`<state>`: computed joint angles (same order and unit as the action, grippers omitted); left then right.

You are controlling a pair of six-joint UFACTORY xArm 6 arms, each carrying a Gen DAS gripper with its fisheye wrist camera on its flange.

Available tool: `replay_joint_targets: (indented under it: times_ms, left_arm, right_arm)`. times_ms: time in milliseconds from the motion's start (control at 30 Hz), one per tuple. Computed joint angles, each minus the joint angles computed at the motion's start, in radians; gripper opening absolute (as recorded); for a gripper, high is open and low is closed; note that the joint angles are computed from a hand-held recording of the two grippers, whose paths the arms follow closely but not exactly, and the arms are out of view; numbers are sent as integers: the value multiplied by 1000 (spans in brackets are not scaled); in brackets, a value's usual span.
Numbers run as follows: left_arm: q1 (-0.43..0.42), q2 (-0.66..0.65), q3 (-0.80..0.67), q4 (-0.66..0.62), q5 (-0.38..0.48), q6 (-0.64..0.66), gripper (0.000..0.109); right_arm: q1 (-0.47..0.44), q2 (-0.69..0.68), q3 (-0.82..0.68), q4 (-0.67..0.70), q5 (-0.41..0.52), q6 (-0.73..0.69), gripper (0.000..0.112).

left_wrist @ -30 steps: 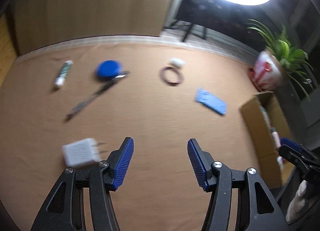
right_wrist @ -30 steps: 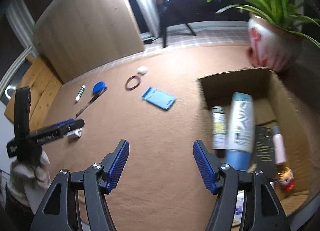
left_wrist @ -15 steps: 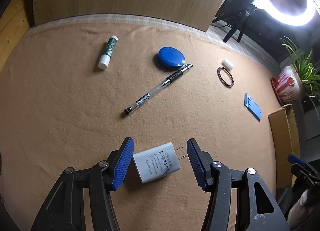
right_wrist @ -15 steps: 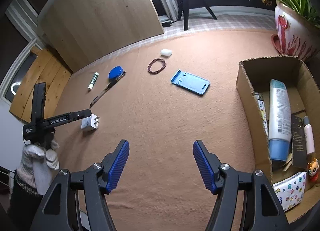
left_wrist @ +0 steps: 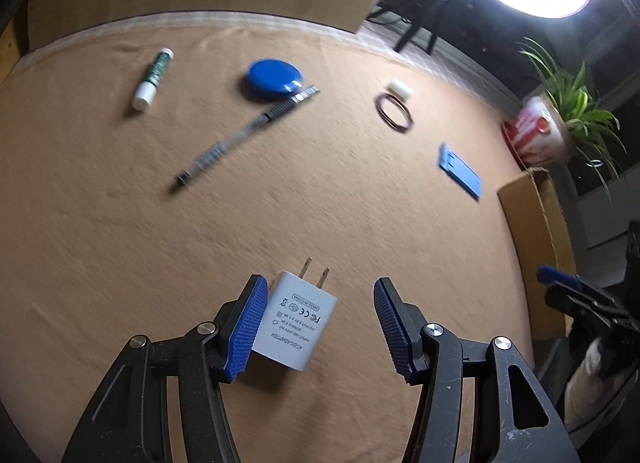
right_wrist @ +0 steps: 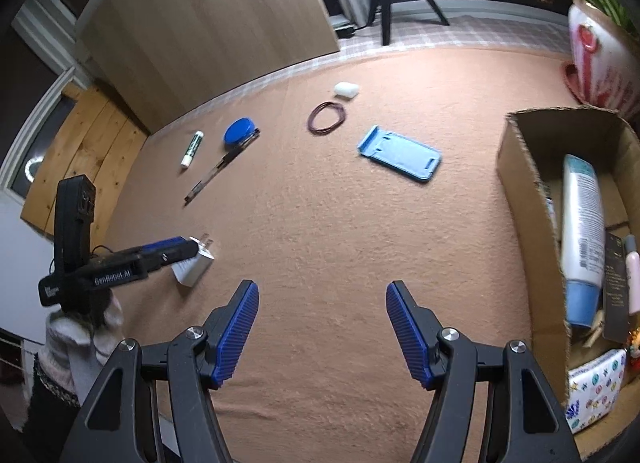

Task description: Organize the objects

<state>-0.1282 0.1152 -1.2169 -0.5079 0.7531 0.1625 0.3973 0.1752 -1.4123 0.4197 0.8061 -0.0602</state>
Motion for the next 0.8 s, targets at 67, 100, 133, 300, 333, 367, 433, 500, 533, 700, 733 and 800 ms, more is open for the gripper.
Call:
replay_joint_targets:
  times_ms: [67, 100, 133, 300, 333, 367, 433, 500, 533, 700, 733, 800]
  left_arm:
    - [-18, -23, 34, -3, -14, -8, 59]
    - [-26, -34, 50, 2, -25, -17, 59]
    - [-36, -42, 65, -1, -36, -23, 59]
    - [-77, -92, 146, -8, -52, -22, 59]
    - [-86, -100, 157, 15, -58, -32, 59]
    - [-94, -107, 167, 35, -64, -41, 59]
    - [-101, -121, 182, 47, -72, -51, 59]
    - [-99, -133, 192, 41, -73, -47, 58]
    - [-98, -136, 194, 50, -75, -54, 57]
    - [-91, -134, 189, 57, -68, -51, 46]
    - [-91, -134, 188, 60, -67, -50, 46]
    - [-87, -135, 189, 58, -64, -46, 43]
  right_arm:
    - [1, 25, -24, 35, 26, -29, 63]
    - [0, 42, -38, 59, 43, -38, 63]
    - [-2, 51, -44, 75, 51, -42, 63]
    - [-3, 111, -88, 179, 117, -59, 57]
    - [1, 126, -103, 191, 133, -63, 55]
    - [6, 138, -116, 196, 144, -64, 53]
    - [19, 170, -154, 208, 170, -69, 53]
    - [34, 206, -197, 218, 194, -76, 50]
    - [40, 221, -217, 218, 204, -74, 49]
    - [64, 302, -311, 242, 249, -63, 43]
    - [67, 316, -327, 251, 259, -63, 43]
    - [72, 338, -354, 254, 272, -58, 41]
